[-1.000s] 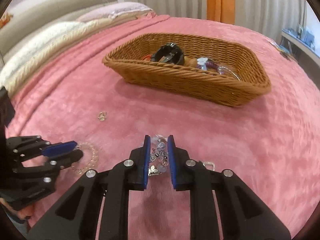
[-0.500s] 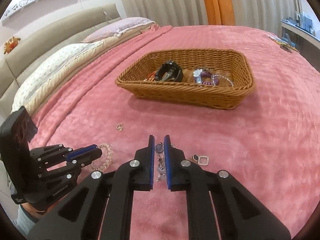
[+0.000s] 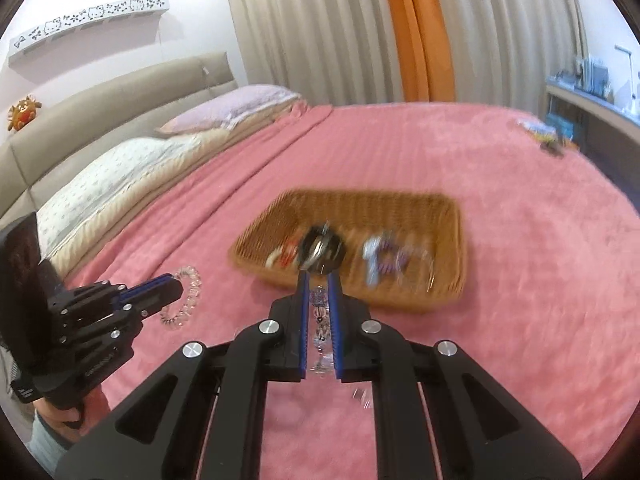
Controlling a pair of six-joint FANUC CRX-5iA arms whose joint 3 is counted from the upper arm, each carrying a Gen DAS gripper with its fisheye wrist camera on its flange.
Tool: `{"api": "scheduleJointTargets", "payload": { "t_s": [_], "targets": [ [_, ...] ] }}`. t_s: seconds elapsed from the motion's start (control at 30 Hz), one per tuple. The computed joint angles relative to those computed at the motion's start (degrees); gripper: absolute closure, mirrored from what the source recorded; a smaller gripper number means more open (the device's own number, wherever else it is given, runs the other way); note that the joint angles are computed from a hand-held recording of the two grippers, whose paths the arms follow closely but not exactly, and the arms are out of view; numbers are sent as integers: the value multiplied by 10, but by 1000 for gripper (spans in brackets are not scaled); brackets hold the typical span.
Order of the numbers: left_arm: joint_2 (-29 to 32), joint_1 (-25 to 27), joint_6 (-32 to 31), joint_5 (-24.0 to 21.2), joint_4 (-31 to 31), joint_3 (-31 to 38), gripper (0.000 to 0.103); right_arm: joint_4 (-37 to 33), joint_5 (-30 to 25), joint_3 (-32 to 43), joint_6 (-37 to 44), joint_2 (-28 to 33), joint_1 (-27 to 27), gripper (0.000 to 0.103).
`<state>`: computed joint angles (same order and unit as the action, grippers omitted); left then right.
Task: Organize jewelry
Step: 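Lower both bracelets into the basket and open both tools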
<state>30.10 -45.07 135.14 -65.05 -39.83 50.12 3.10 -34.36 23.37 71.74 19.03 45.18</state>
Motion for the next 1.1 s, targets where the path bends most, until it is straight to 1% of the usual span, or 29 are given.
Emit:
{"api": "scheduleJointTargets", "payload": {
  "t_s": [0.07,0.2,0.27,0.3,0.33,0.37,0.4,0.5,0.57,0.63,0.67,0.7,0.77,0.87,0.9,0.93,0.97,1.0,1.03,1.07,1.1],
  "targets": [
    [28,6,-24,-15,-4,50,96,19,0,32,-11,22,-4,95],
    [84,17,-60,-34,-10,139,96,16,-13,106,-5,73,-16,95],
    [111,28,-74,-36,4,181,96,7,-16,142,1,99,-23,95],
    [134,37,-88,-42,16,214,96,5,-22,161,0,114,-25,95],
    [154,43,-99,-50,21,244,96,13,-31,187,-8,135,-27,95],
    [164,47,-105,-54,23,259,96,13,-38,204,-10,148,-28,95],
    [187,55,-115,-59,31,291,96,5,-47,226,-7,164,-31,95],
    [211,72,-112,-58,48,315,96,3,-73,286,-11,211,-36,95],
    [204,80,-88,-32,50,283,96,9,-93,320,-13,240,-38,95],
    [205,85,-76,-23,54,269,95,3,-106,340,-5,258,-41,95],
    [203,90,-72,-14,65,255,95,0,-107,339,-2,260,-43,95],
    [207,93,-77,-15,73,257,95,-2,-109,343,0,266,-45,95],
    [224,96,-95,-32,81,279,95,-8,-128,369,-5,286,-50,95],
    [216,101,-92,-22,92,262,94,-31,-177,426,1,319,-58,95],
    [210,101,-87,-17,91,252,91,-29,-180,426,-1,319,-58,94],
    [207,102,-86,-13,92,246,79,-29,-186,434,-1,324,-59,92],
    [194,101,-79,-2,88,225,66,-32,-186,432,0,322,-60,85],
    [185,100,-72,8,82,211,62,-34,-181,423,0,317,-60,72],
    [176,101,-68,16,81,197,60,-26,-164,398,-8,304,-60,65],
    [169,102,-65,23,83,186,60,-22,-152,380,-13,294,-59,58],
    [160,103,-59,33,85,171,60,-23,-140,364,-14,284,-59,58]
  ]
}}
